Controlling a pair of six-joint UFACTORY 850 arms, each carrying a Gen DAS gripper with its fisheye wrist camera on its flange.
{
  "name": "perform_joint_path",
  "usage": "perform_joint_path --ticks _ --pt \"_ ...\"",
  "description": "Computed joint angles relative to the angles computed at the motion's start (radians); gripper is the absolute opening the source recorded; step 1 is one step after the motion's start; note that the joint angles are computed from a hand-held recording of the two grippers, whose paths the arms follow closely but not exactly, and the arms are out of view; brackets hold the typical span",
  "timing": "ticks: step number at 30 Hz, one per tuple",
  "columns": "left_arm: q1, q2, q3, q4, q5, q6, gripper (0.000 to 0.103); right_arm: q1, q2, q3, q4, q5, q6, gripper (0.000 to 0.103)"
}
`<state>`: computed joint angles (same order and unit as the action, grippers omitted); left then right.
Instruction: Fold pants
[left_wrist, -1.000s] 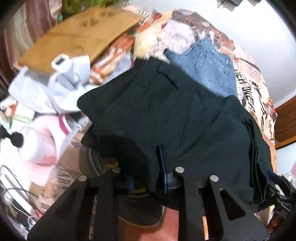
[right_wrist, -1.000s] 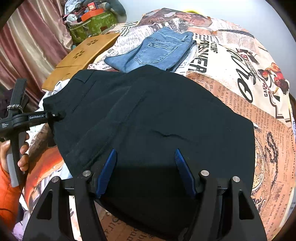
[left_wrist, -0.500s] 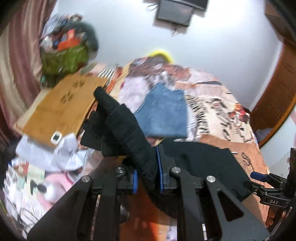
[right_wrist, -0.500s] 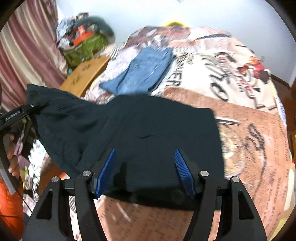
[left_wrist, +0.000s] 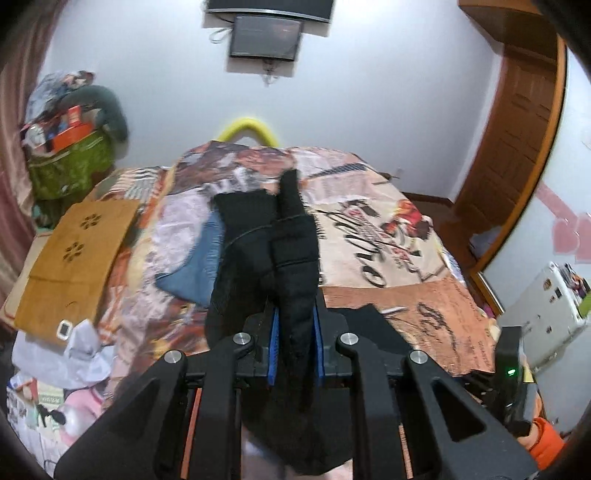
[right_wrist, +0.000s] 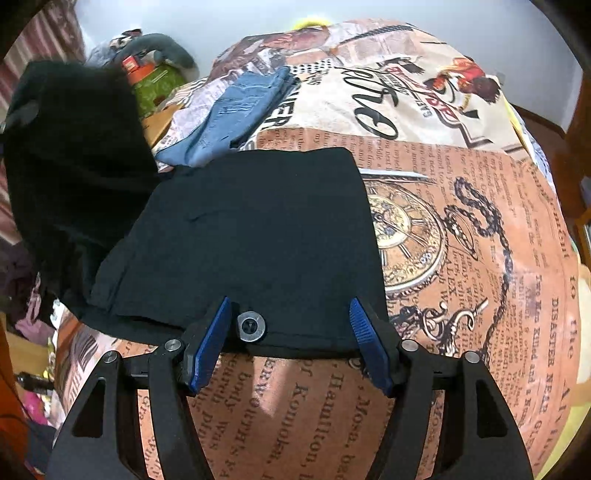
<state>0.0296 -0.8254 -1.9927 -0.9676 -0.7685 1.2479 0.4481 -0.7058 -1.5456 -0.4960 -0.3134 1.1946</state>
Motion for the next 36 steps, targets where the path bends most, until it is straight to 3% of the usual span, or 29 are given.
perform_joint_path --ticks 7,12,16,18,19,23,25,28,32,36 --pt "-0.073 0.039 0.069 -0.014 -0.064 0.083 0.013 -0.007 0.012 0.028 0.022 0.05 -0.041 0.065" --pt "-0.133 0.033 0.101 0.064 -0.063 0.068 0.013 -0.007 0.023 0.044 0.028 0.068 -0.046 0.065" --pt "-0.146 -0.015 0.057 0.173 -0.141 -0.002 0.017 -0.006 0.042 0.071 0.013 0.089 -0.021 0.064" --pt "-0.144 -0.027 0.042 0.21 -0.187 -0.017 0.022 -0.004 0.053 0.087 -0.013 0.096 0.014 0.064" --pt "-0.146 -0.024 0.044 0.226 -0.189 -0.02 0.029 -0.002 0.059 0.095 -0.03 0.094 0.036 0.063" --pt "-0.135 0.018 0.092 0.182 -0.141 0.017 0.081 0.005 0.077 0.113 -0.07 0.078 0.093 0.062" --pt "-0.124 0.029 0.095 0.137 -0.125 0.025 0.089 0.009 0.087 0.122 -0.112 0.069 0.148 0.062" --pt "-0.114 0.006 0.037 0.127 -0.118 -0.026 0.093 0.014 0.096 0.129 -0.092 0.051 0.133 0.062" --pt "-0.114 -0.068 -0.093 0.176 -0.051 -0.106 0.097 0.015 0.105 0.139 -0.126 0.037 0.158 0.062" --pt "-0.133 -0.173 -0.252 0.357 0.046 -0.236 0.1 0.014 0.114 0.149 -0.152 0.03 0.189 0.062"
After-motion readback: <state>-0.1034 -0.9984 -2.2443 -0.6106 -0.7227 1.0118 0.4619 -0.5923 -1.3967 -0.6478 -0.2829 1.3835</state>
